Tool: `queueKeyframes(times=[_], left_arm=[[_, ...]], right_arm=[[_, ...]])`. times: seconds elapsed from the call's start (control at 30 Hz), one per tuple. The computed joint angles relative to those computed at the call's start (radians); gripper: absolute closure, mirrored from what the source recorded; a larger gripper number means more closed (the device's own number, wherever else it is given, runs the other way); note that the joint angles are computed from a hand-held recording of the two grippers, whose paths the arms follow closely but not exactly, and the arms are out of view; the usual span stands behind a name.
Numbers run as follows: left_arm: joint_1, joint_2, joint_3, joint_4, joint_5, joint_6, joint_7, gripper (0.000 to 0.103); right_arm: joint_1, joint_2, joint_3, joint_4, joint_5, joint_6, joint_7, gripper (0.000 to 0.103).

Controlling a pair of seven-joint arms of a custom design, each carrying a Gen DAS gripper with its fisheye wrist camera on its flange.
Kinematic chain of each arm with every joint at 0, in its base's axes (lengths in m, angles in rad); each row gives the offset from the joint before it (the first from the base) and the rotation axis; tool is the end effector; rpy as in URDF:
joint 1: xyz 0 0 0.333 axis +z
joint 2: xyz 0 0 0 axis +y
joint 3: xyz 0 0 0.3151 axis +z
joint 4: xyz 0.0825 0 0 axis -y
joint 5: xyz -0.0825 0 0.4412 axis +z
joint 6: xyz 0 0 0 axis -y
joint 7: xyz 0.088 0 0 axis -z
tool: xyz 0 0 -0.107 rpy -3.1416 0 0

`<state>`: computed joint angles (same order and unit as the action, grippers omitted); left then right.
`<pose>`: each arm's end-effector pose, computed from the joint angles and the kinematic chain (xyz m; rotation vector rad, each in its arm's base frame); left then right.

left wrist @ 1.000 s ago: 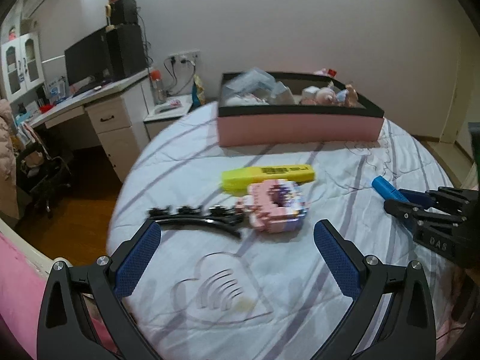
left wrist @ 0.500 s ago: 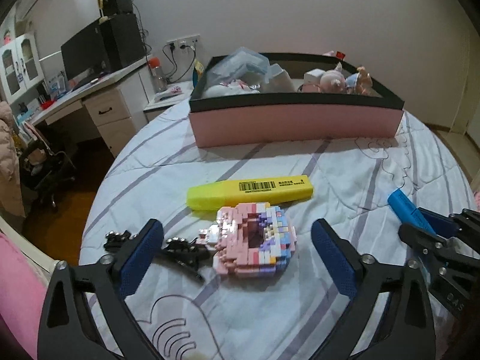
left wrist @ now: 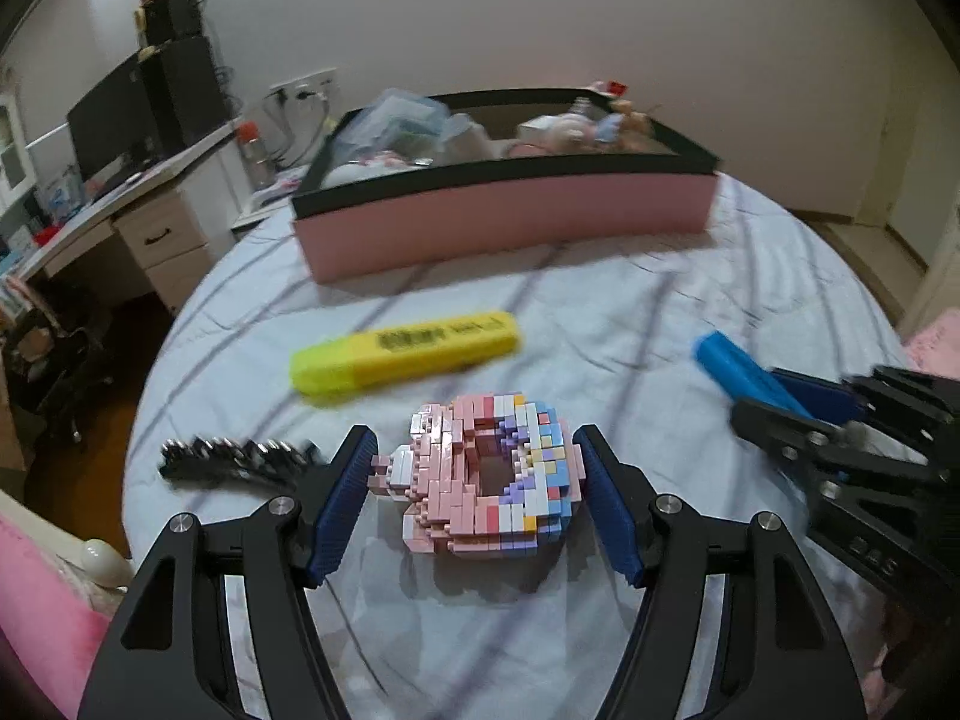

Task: Organize rigid objects
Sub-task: 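Grasp the pink block figure with the left tool while the right tool grasps the blue marker, then carry block figure and blue marker into the pink tray and open both tools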

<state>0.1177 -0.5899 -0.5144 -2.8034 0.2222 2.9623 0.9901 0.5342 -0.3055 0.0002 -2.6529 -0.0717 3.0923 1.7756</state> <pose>0.4046 -0.1678 0.3890 -1.7239 1.8048 -0.6440 0.4217 0.2565 0.3888 -2.0336 1.3483 -0.4200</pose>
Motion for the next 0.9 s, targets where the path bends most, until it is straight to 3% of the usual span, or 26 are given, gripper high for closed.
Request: queueKeyframes(times=[0.07,0.13,0.3,0.47,0.7,0.83,0.9], left_arm=[[-0.028,-0.003,0.011,-0.015,-0.012,0.007,0.006,0.034],[0.004,0.002,-0.029,-0.012,-0.002,0.001,-0.023,0.033],[0.024,0.030,-0.030,0.003,-0.001,0.001,-0.052,0.022],[0.012,0.043,-0.006,-0.010,-0.001,0.060,-0.035,0.035],[-0.004,-0.008,0.007,-0.039,-0.063,0.105,-0.003,0.035],[0.007,-0.116,-0.005,-0.066,-0.105,0.126,0.003,0.035],[0.032,-0.172,-0.035,-0.071,-0.120,0.128,-0.003,0.035]], right_arm=[[-0.010,-0.024,0.013,-0.022,-0.004,-0.002,0.014,0.076],[-0.032,-0.035,0.036,-0.039,-0.018,0.014,0.041,0.076],[-0.053,-0.012,0.050,-0.011,-0.057,-0.004,0.065,0.076],[-0.142,0.002,0.136,0.009,-0.160,-0.013,0.130,0.076],[-0.122,-0.020,0.110,-0.016,-0.178,0.052,0.170,0.076],[-0.248,-0.082,0.246,-0.034,-0.236,0.130,0.253,0.076],[-0.269,-0.107,0.271,-0.035,-0.250,0.147,0.274,0.076]])
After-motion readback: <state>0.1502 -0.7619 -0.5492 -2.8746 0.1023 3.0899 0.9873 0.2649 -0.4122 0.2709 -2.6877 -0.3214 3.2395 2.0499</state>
